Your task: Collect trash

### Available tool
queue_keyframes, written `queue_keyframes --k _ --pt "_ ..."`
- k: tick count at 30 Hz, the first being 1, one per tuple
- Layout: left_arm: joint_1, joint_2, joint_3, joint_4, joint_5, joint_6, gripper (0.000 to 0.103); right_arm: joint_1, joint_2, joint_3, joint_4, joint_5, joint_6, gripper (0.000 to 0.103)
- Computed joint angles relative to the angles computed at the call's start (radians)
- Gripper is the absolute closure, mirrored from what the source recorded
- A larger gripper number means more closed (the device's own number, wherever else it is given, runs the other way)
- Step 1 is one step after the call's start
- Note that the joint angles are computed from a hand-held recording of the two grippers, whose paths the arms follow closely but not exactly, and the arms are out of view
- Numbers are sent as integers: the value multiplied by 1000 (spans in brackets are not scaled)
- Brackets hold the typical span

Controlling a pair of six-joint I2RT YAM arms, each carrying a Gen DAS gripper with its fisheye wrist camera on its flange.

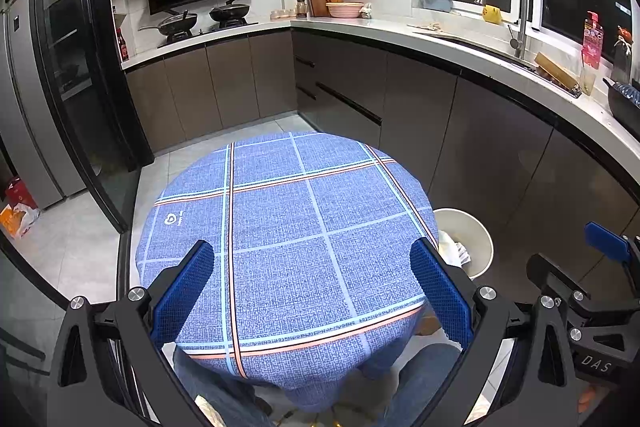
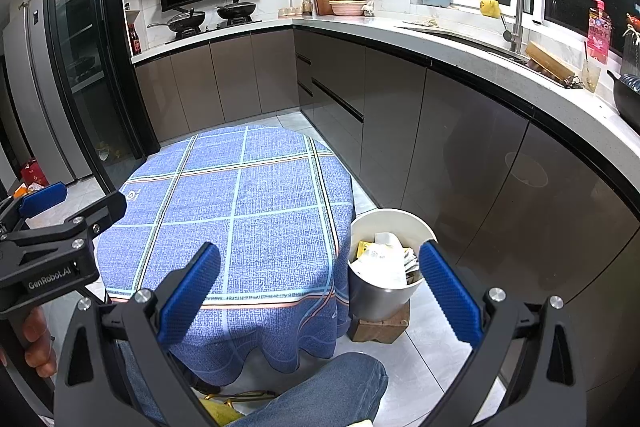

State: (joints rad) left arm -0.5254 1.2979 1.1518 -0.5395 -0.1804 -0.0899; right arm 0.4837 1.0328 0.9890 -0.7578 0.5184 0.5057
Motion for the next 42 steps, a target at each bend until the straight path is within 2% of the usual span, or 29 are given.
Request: queue_keyframes --k 42 --pt "26 15 -9 16 39 29 8 12 13 -2 -6 18 36 3"
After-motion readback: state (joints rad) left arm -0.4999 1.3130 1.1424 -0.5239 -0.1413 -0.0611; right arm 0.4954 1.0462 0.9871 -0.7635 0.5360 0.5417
